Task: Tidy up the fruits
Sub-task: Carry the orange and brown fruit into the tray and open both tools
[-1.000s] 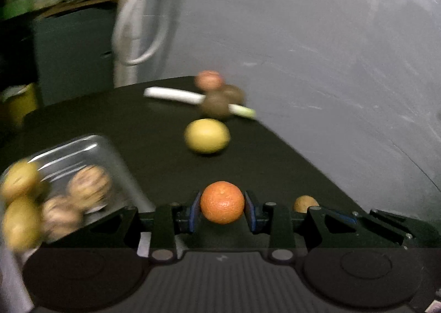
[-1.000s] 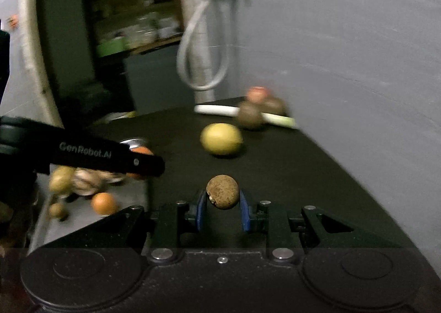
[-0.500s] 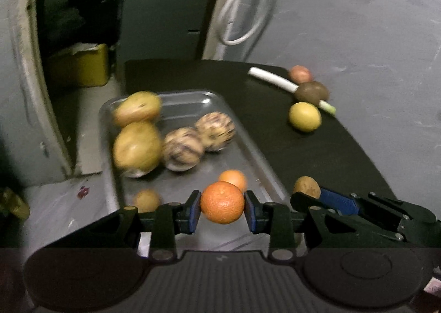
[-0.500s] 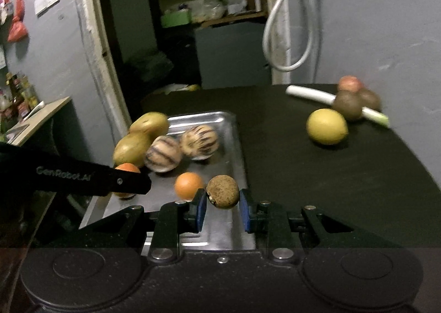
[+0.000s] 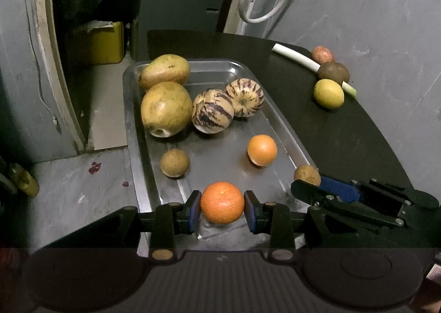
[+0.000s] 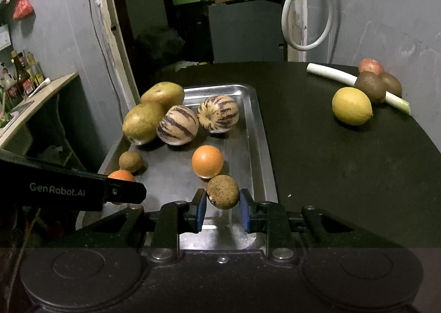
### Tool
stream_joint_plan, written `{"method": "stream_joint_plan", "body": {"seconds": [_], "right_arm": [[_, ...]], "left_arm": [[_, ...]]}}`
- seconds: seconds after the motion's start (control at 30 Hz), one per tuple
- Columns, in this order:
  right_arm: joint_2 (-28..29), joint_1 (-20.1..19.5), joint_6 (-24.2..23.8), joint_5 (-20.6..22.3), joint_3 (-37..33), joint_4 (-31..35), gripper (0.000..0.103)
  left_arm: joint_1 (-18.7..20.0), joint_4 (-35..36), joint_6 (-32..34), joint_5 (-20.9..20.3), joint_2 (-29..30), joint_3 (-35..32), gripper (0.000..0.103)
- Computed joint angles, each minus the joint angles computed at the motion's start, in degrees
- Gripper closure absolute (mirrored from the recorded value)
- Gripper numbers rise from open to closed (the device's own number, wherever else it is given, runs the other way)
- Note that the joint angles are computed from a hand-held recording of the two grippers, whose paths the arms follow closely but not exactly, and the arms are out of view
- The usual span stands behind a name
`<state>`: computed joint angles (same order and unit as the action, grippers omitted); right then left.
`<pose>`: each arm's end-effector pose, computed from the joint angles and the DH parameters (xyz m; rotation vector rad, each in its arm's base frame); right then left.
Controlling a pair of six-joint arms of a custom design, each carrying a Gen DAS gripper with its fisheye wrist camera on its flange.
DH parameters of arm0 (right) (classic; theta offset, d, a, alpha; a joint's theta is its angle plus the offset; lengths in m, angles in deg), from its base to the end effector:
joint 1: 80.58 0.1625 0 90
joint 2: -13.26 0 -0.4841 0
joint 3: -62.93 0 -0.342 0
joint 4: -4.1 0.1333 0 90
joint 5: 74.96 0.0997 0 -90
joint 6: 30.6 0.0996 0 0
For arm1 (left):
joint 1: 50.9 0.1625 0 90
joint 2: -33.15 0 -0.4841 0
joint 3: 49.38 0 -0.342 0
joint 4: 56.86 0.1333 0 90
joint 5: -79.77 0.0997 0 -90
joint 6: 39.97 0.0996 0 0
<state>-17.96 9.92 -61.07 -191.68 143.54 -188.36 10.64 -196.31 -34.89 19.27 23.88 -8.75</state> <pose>0.0952 -0.7668 0.1800 0.3507 -2.2861 0.9668 -0.2645 -0.8707 0.0111 0.6577 2.5672 -0.5540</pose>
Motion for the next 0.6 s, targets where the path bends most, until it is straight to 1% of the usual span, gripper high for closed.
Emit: {"method": "stream_joint_plan", "body": {"seconds": [0.33, 0.6], "right_arm": [[0.78, 0.04, 0.17, -1.03, -1.47, 2.57, 0.075], [1.01, -0.12, 1.31, -1.98, -2.27, 4.6, 0.075]], "left_arm": [[0.29, 5.02, -1.89, 0.88, 1.48, -3.71, 0.066], [0.32, 6.97, -2.75, 1.63, 2.1, -5.21, 0.066]]}}
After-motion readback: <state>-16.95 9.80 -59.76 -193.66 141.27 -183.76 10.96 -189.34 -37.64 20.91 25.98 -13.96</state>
